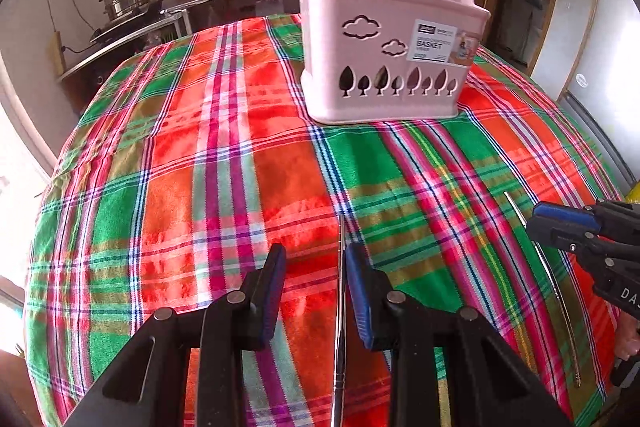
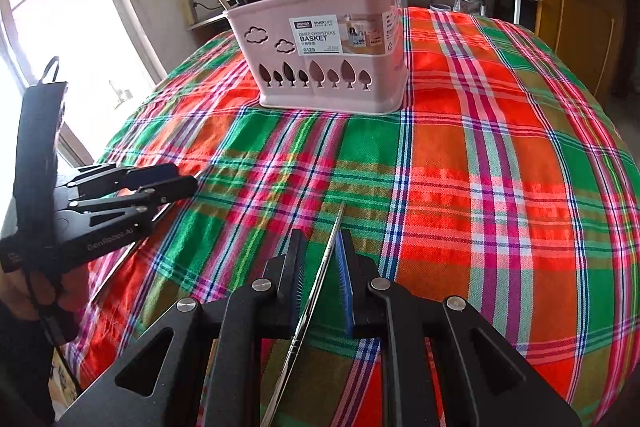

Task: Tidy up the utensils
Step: 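Move both tools down to the last thin chopsticks on the cloth, then close the left tool on a thin chopstick while the right tool grasps another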

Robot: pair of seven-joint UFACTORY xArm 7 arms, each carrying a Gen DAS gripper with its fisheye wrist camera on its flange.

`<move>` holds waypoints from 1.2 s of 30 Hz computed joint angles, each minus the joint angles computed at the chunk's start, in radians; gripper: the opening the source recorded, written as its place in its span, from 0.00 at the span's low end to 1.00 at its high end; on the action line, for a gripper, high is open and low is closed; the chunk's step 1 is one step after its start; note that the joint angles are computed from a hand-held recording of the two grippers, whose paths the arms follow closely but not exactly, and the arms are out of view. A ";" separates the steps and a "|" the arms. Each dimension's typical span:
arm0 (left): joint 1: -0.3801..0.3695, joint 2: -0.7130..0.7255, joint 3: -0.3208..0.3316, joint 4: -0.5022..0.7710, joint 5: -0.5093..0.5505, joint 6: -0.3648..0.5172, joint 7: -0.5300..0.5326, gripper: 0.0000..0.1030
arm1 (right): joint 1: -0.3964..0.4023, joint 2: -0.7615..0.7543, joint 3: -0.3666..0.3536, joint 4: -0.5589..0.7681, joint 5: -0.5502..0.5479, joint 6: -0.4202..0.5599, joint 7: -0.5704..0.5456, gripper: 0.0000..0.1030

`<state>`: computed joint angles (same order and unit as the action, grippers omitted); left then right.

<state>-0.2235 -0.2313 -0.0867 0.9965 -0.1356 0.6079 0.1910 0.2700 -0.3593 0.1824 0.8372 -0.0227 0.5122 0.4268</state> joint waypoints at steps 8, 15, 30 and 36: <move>0.016 0.004 0.009 0.019 0.005 0.044 0.003 0.26 | -0.020 0.062 0.019 0.076 -0.064 0.074 0.028 0.16; 0.018 0.066 -0.008 0.112 0.052 0.132 -0.009 0.26 | -0.021 0.097 0.032 0.128 -0.136 0.138 0.071 0.12; 0.004 0.069 -0.009 0.126 0.035 0.144 -0.003 0.03 | 0.007 0.084 -0.015 0.109 -0.041 0.082 0.004 0.04; 0.002 0.035 0.006 0.153 -0.038 0.137 0.030 0.03 | -0.001 0.050 -0.020 0.120 -0.010 0.044 -0.026 0.04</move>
<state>-0.2218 -0.1963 -0.0807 1.1496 -0.1736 0.7445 0.2212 0.2689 -0.3095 0.1624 0.9570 -0.0327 0.5567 0.4005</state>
